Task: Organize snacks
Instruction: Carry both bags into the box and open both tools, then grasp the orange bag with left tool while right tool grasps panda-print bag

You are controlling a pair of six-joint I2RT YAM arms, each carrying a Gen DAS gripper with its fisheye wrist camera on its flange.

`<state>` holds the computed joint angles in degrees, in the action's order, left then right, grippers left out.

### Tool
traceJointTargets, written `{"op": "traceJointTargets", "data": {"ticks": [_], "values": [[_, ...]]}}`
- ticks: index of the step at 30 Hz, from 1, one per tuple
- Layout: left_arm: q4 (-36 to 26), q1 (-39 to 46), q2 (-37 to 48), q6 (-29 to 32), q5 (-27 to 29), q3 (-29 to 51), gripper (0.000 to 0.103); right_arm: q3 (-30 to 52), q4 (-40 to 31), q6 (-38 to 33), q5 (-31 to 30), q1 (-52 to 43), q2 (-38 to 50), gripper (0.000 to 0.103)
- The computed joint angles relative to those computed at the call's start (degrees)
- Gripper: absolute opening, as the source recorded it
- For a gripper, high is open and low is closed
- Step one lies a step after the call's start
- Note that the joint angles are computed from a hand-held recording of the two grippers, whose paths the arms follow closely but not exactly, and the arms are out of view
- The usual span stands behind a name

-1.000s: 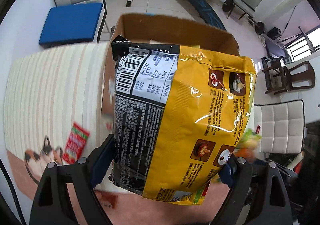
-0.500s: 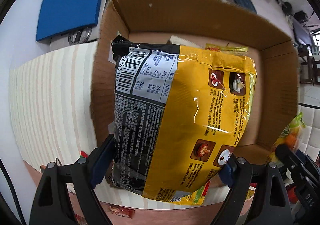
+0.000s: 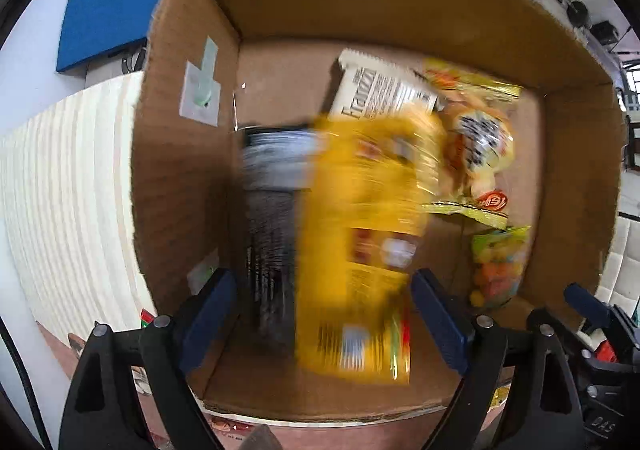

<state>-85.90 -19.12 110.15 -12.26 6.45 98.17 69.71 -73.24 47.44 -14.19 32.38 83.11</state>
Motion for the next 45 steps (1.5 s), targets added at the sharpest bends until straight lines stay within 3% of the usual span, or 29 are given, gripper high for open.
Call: {"op": "traceJointTargets", "data": {"ticks": [8,15,24,30,35,38,45], "values": [[-2.75,0.46,-4.05,0.13,-0.03,2.52,0.091,1.97,-1.73,1.65,1.63,2.08,-0.98,0.09],[-1.46,0.35,-13.68,0.49,-1.67,0.04,0.091,4.62,-4.95,4.96,5.16,8.26,-4.67,0.09],[0.23,-3.49,-28.36,-3.23,-5.9,-6.0,0.091,10.74,-10.84,15.89,14.98,21.97,-9.0,0.09],[-1.39,-6.66,-36.73,-5.96,-8.79,-11.8,0.091,9.29,-10.03,23.94,15.85,32.03,-11.59,0.09],[-0.82,-9.4,-45.44,-11.2,-12.06,-24.17,0.091,3.41,-6.53,19.49,12.83,37.22,-9.15,0.09],[0.27,-11.01,-49.6,-14.29,-13.08,-33.37,0.091,0.84,-4.69,12.79,11.06,38.82,-4.43,0.09],[5.12,-13.64,-55.29,-19.13,-10.58,-50.74,0.091,-2.65,-0.47,-1.0,12.81,40.76,7.36,0.09]]}}
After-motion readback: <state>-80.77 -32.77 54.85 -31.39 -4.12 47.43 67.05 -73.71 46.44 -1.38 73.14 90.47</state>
